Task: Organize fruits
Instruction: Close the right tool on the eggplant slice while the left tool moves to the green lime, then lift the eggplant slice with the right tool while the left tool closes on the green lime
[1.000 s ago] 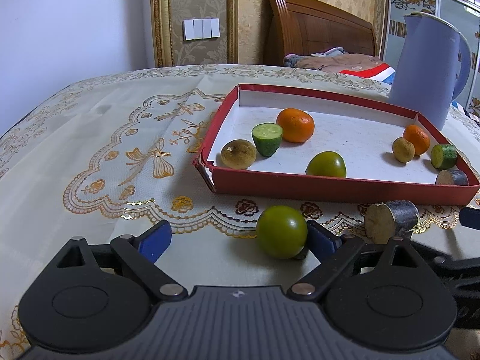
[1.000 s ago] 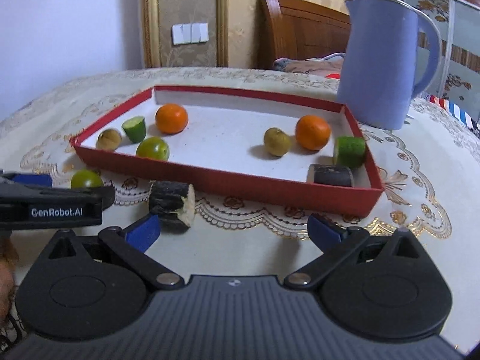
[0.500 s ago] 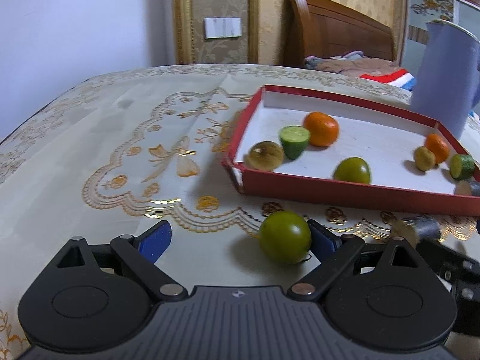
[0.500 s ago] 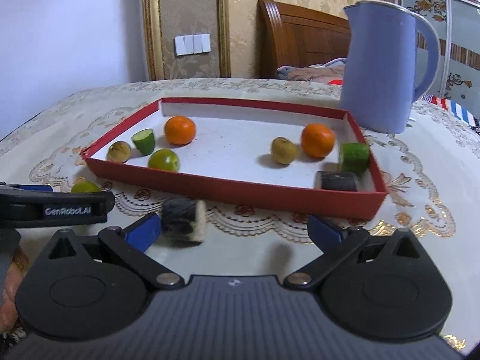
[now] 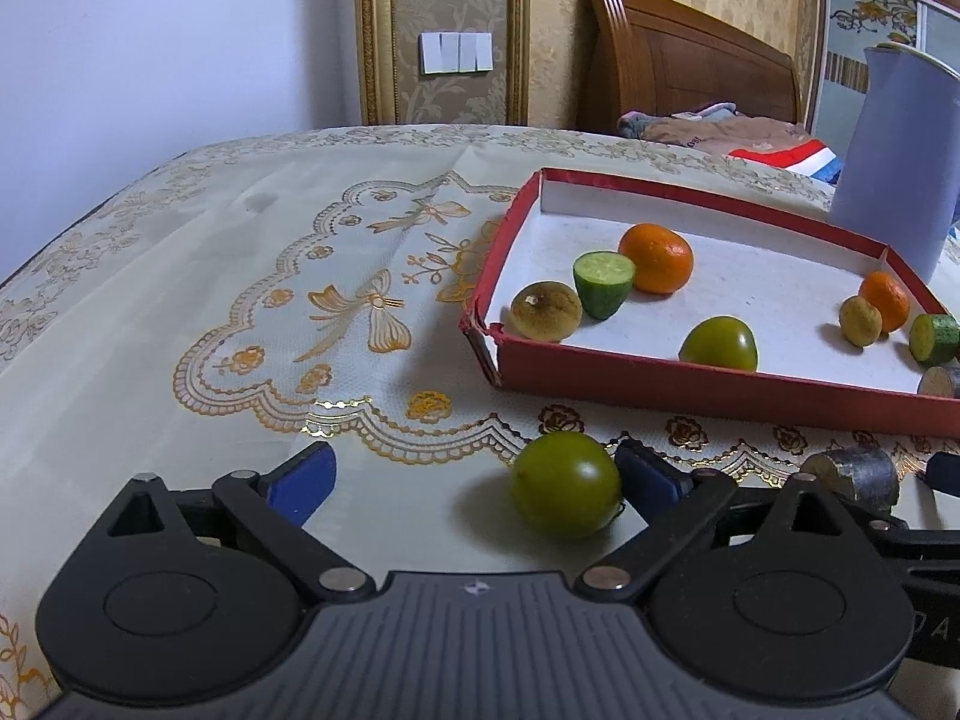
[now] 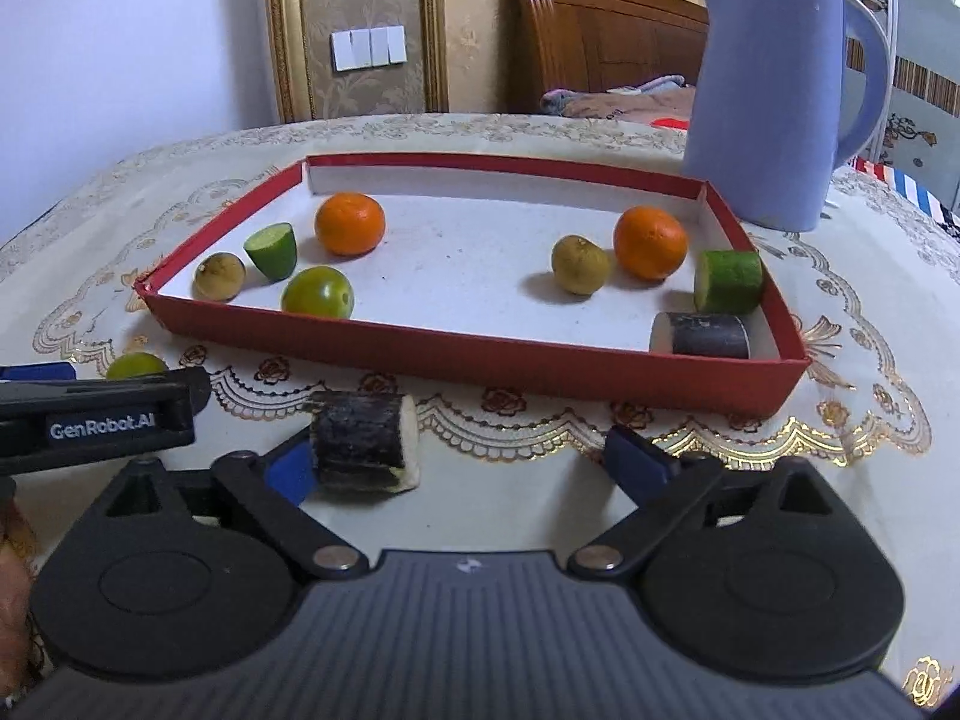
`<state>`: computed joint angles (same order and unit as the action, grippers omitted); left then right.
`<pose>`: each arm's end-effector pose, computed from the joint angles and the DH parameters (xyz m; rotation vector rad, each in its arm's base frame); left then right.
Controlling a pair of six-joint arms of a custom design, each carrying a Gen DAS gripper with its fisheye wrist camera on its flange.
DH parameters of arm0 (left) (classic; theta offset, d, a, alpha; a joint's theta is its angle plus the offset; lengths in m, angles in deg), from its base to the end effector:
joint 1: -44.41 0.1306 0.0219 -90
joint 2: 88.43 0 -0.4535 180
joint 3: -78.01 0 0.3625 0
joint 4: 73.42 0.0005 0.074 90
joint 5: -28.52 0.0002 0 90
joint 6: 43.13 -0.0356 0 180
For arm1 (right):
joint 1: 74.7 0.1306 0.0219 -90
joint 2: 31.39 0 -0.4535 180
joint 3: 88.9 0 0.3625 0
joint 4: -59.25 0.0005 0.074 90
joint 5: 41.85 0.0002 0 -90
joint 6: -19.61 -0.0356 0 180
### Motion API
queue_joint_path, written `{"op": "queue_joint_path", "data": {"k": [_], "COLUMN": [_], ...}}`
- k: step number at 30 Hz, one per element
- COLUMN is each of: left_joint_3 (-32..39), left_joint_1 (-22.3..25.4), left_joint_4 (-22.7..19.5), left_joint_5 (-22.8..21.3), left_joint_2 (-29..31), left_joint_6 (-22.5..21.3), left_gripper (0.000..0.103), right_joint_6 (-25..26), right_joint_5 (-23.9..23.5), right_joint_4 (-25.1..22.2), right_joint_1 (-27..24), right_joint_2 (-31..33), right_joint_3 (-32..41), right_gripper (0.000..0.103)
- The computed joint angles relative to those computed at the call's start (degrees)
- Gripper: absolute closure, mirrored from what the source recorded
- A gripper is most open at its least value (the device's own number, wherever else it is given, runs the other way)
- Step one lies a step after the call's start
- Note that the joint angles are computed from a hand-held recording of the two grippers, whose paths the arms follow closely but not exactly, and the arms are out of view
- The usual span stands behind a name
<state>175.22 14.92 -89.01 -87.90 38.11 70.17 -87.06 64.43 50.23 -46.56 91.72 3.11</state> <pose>0.6019 -0.3228 0.2425 -0.0972 2.2540 0.0578 0.5892 0.3033 0.2534 -0.0754 2.2383 0.1006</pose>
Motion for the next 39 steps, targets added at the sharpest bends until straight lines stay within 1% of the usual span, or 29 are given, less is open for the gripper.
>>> {"op": "queue_joint_path", "data": {"k": [1,3,4,6,8,9,11,13,15,19,20,22,23,24,26,27,28,31,33,34,37,39], "left_joint_3": [0.0,0.0,0.0,-0.1,-0.3,-0.3,-0.4,-0.6,-0.7,-1.1,-1.3,-1.4,-1.5,-1.5,-1.5,-1.5,-1.5,-1.5,-1.5,-1.5,-1.5,-1.5], "left_joint_1": [0.0,0.0,0.0,-0.1,-0.1,-0.2,-0.3,-0.3,-0.4,-0.5,-0.7,-0.9,-0.9,-0.8,-0.7,-0.7,-0.7,-0.7,-0.7,-0.7,-0.7,-0.7], "left_joint_4": [0.0,0.1,0.2,0.5,1.2,1.5,2.0,2.4,2.7,3.8,4.2,4.6,4.7,4.7,4.5,4.5,4.5,4.6,4.5,4.5,4.5,4.5], "left_joint_5": [0.0,0.3,0.5,1.0,2.2,2.8,3.6,4.5,5.1,7.5,7.8,7.7,8.0,8.2,8.6,8.6,8.6,8.6,8.7,8.7,8.7,8.7], "left_joint_2": [0.0,0.0,0.0,0.0,-0.1,0.0,0.0,-0.1,-0.1,-0.2,-0.2,-0.2,-0.2,-0.2,-0.3,-0.3,-0.3,-0.2,-0.3,-0.3,-0.3,-0.3], "left_joint_6": [-0.1,-0.3,-0.6,-1.4,-2.7,-3.5,-4.8,-5.4,-6.0,-8.5,-9.5,-10.7,-10.8,-10.6,-10.3,-10.3,-10.3,-10.3,-10.2,-10.2,-10.0,-9.9], "left_gripper": [0.003,0.002,0.001,0.001,0.001,0.001,0.001,0.001,0.001,0.001,0.001,0.001,0.001,0.001,0.001,0.001,0.001,0.001,0.001,0.001,0.001,0.001], "right_joint_6": [0.2,0.5,0.7,0.8,0.9,1.2,1.5,1.2,1.6,4.1,4.9,4.5,3.9,3.4,2.4,1.6,1.2,0.9,-1.0,-1.3,1.0,1.9], "right_joint_5": [0.1,0.1,-0.1,-0.4,-1.0,-1.3,-1.5,-1.4,-0.4,7.2,9.1,10.9,11.4,11.7,10.8,9.4,8.1,5.6,3.0,3.1,6.9,6.7], "right_joint_4": [0.3,0.9,1.2,2.1,3.4,3.8,4.4,5.7,7.9,13.5,14.2,13.8,14.0,13.8,14.3,15.0,15.2,12.5,13.5,14.0,13.7,13.1], "right_joint_1": [0.0,0.1,0.1,0.1,0.0,0.0,0.0,-0.1,0.1,1.4,1.7,1.6,1.4,1.2,0.4,0.0,-0.4,-1.3,-2.1,-2.1,-1.5,-1.4], "right_joint_2": [-0.1,-0.2,-0.3,-0.5,-0.8,-0.9,-1.0,-1.5,-2.2,-3.7,-3.9,-4.4,-4.7,-5.1,-5.8,-6.1,-6.4,-6.4,-6.8,-6.9,-6.2,-5.5], "right_joint_3": [-0.2,-0.4,-0.6,-1.0,-1.7,-1.9,-2.3,-3.2,-4.8,-8.4,-9.0,-9.7,-10.3,-10.8,-12.0,-12.6,-13.0,-12.5,-13.4,-13.7,-12.5,-11.2], "right_gripper": [0.014,0.023,0.024,0.041,0.051,0.054,0.056,0.056,0.056,0.056,0.056,0.056,0.054,0.043,0.029,0.028,0.028,0.028,0.028,0.028,0.022,0.018]}}
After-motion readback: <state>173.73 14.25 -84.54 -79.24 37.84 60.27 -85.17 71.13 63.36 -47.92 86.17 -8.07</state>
